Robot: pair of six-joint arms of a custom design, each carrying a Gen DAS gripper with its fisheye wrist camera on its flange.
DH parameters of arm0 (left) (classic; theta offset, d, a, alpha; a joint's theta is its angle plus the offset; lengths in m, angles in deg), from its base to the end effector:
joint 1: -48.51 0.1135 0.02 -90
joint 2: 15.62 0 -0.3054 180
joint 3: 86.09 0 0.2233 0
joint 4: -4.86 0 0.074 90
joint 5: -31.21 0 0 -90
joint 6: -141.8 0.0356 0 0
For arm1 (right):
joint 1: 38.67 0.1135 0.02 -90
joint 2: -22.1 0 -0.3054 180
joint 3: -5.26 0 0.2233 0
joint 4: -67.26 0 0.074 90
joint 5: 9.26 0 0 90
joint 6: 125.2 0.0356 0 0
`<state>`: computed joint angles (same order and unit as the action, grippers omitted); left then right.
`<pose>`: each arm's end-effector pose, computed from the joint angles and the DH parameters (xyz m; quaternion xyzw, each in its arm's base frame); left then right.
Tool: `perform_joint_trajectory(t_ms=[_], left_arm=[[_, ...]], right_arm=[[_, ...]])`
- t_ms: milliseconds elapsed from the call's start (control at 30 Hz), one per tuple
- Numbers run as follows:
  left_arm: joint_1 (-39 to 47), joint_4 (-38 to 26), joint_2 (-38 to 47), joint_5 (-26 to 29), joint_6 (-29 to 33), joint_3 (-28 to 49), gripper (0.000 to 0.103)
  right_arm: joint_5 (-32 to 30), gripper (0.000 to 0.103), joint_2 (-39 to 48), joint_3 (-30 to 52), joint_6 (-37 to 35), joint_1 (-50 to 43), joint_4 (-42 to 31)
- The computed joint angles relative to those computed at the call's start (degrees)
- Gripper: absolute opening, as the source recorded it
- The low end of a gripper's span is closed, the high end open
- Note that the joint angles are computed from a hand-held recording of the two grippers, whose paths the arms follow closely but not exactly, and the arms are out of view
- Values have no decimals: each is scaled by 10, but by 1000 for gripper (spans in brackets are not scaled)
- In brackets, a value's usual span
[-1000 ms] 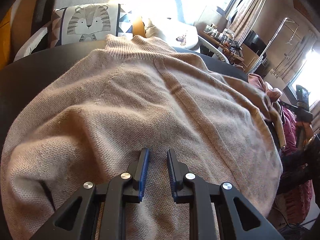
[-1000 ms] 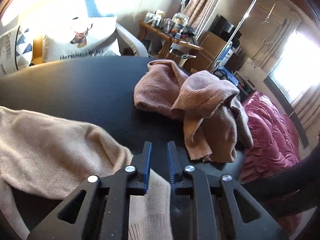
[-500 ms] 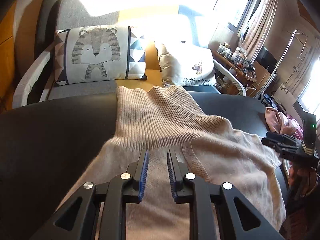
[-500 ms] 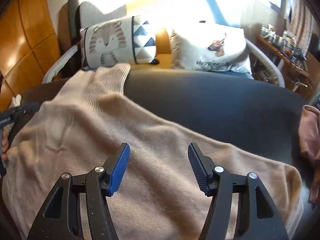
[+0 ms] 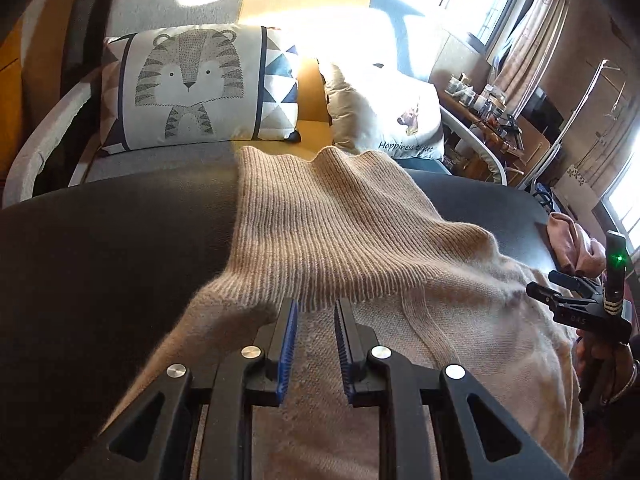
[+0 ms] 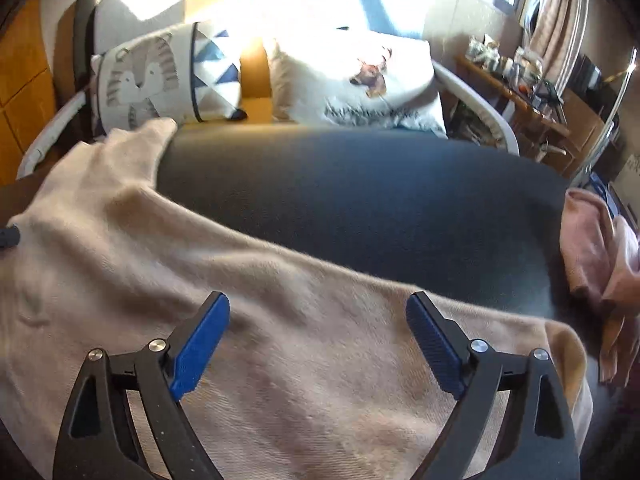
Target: Fold clothes
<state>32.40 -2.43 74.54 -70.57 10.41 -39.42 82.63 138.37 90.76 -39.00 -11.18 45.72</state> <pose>0.2438 -0.0629 0.1809 -0.2387 0.9068 -0.0758 0.3392 0.3678 0.1901 0.1864 -0.2501 0.9126 0.0510 0.3193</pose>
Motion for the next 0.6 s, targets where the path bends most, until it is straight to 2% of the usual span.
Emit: perform_joint_trajectory(t_ms=[67,133,200,267,367,433,500,600], left_arm=[[-20,-14,-42,-20,-28,-22,19],[-49,-37,-87,-44,-61,-43,19],[-87,-65,-127,-71,-98,-63,19],[-114,-102,-147,-93,-135,-81,19],[-143,-140,-171,-112,-187,-115,19],[-118,-100,-191,-95,-183,-157,19],[-86,-70,-199,-78,-161,-180,19],[-35,-35,-170,-67,-87,-177,19]], right_arm=[[-40,92,-12,24,6,19,-6],[-108,92,0,78,11,35,-51],[-173,92,36,142,19,49,-101],[-205,92,88,205,29,63,-150],[-176,92,131,238,39,72,-169],[-136,92,125,224,23,74,-139],[-89,92,134,227,13,73,-128],[-67,96,157,261,5,61,-134]])
